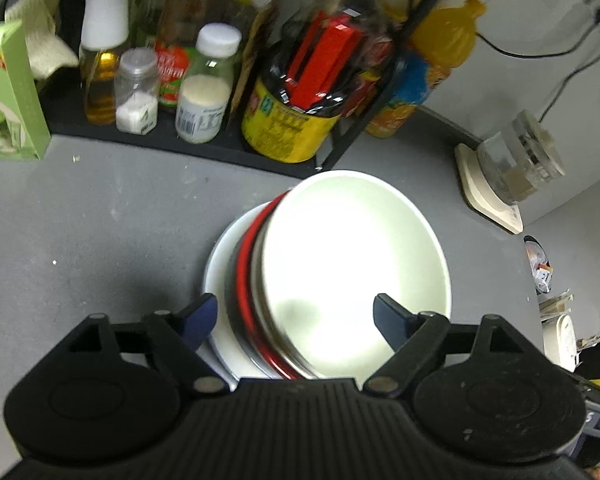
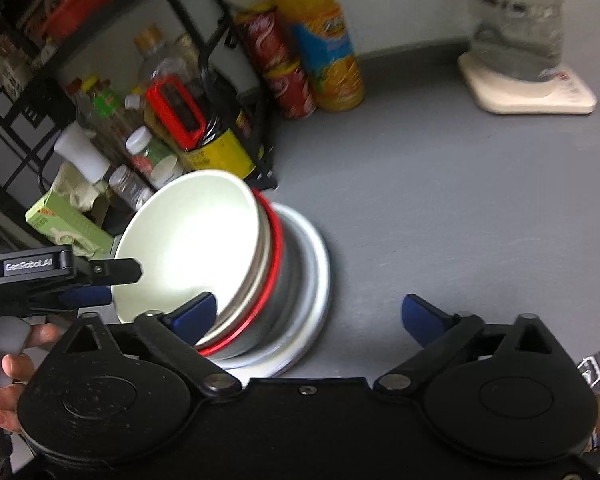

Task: Organize plates and bowls

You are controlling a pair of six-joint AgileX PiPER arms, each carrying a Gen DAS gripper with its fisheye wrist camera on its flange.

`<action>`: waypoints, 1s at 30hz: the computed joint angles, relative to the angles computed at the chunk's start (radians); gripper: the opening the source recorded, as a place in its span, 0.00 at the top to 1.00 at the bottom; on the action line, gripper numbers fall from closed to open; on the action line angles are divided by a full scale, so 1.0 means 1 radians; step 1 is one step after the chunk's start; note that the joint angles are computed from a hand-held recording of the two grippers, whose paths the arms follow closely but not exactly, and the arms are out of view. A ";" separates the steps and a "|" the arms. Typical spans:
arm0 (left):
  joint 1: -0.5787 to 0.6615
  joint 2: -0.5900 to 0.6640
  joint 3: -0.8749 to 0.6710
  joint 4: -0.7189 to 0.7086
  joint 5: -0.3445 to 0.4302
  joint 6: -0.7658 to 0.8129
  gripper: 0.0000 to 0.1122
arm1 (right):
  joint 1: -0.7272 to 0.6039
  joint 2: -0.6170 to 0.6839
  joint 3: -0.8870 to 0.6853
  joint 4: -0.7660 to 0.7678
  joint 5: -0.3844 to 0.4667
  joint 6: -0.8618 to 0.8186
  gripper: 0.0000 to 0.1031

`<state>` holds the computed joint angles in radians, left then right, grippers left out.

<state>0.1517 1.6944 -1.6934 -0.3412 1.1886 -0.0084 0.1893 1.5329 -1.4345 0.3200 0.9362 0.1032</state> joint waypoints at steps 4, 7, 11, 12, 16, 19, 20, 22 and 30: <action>-0.042 -0.070 0.030 0.036 -0.013 -0.010 0.23 | -0.034 -0.086 0.058 -0.031 -0.005 0.036 0.00; -0.077 -0.117 0.055 0.065 -0.024 -0.015 0.22 | -0.054 -0.156 0.104 -0.065 -0.005 0.066 0.00; -0.120 -0.186 0.090 0.084 -0.029 -0.026 0.21 | -0.073 -0.247 0.153 -0.125 0.002 0.112 0.00; -0.132 -0.202 0.097 0.091 -0.030 -0.029 0.20 | -0.076 -0.272 0.162 -0.145 0.008 0.130 0.00; -0.182 -0.279 0.130 0.131 -0.032 -0.038 0.17 | -0.087 -0.359 0.192 -0.198 0.030 0.171 0.00; -0.214 -0.338 0.159 0.142 -0.034 -0.028 0.17 | -0.077 -0.426 0.217 -0.238 0.040 0.193 0.00; -0.228 -0.355 0.166 0.150 -0.033 -0.028 0.16 | -0.073 -0.446 0.224 -0.250 0.044 0.198 0.00; -0.258 -0.387 0.179 0.179 -0.033 -0.044 0.15 | -0.055 -0.485 0.238 -0.287 0.052 0.216 0.00; -0.375 -0.488 0.228 0.248 -0.052 -0.094 0.09 | 0.026 -0.610 0.258 -0.418 0.107 0.320 0.00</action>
